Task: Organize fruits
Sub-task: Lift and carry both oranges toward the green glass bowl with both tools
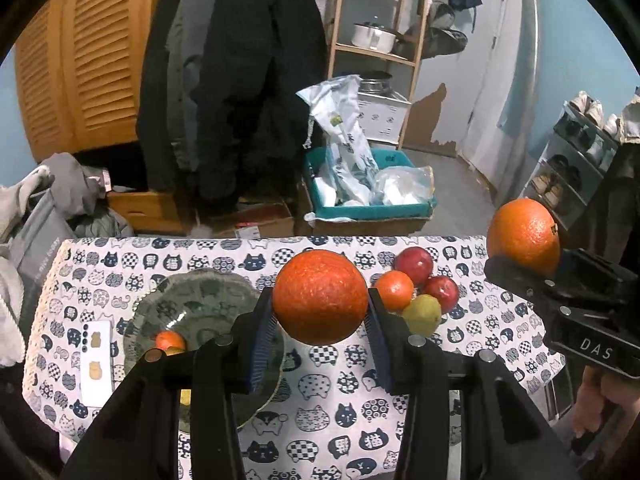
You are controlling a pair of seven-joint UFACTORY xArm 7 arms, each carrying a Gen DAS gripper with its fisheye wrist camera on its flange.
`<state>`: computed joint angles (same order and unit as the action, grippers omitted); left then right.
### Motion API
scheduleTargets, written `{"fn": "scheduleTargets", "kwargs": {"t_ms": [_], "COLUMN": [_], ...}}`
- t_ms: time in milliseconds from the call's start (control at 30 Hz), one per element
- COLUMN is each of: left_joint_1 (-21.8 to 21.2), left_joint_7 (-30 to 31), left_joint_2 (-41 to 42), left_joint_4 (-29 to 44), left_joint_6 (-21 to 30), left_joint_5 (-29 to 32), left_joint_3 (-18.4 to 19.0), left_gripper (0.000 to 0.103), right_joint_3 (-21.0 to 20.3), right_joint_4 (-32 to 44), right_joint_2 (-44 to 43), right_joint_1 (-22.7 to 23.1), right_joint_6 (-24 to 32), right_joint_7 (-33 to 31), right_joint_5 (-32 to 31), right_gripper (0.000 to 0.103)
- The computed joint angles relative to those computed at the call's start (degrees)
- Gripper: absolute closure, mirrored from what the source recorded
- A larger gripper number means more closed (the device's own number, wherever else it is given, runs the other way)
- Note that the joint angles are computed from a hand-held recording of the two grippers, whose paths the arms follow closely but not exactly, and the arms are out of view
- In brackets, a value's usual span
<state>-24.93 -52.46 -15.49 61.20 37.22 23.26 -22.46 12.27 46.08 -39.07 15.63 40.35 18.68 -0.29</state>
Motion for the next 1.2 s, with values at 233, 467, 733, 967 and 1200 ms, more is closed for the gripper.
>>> {"fn": "scheduleTargets", "kwargs": {"t_ms": [233,467,733,967,1200], "left_joint_1": [1.26,3.18,5.60,7.01,7.02], "left_joint_7": [0.37,1.22,2.66,4.61,6.64], "left_joint_2": [-2.49,-5.83,-8.87,-9.69,-7.89], "left_joint_4": [-2.89,-6.77,-10.67,-14.70,-17.62], "left_joint_6": [-0.14,-0.63,-0.51,-1.44,-2.95], "left_joint_5": [-1.45,-3.70,-6.38,-9.36,-12.83], "left_joint_3": [1.28,2.41,3.39,5.13,6.81], "left_gripper": [0.059,0.059,0.059,0.059,0.059], "right_joint_3": [1.54,3.38,4.78,4.91,4.58], "right_joint_4": [3.23,7.43,12.43,16.66,19.08], "right_joint_2": [4.70,10.88,17.99,24.14,29.98], "right_joint_1": [0.82,2.18,4.39,6.70,8.84], "right_joint_6": [-1.39,-2.41,-2.83,-3.26,-3.45], "right_joint_7": [1.14,2.89,4.91,6.48,7.71], "right_joint_5": [-0.21,-1.50,-3.85,-5.31,-7.22], "right_gripper": [0.041,0.041,0.041,0.041,0.041]}}
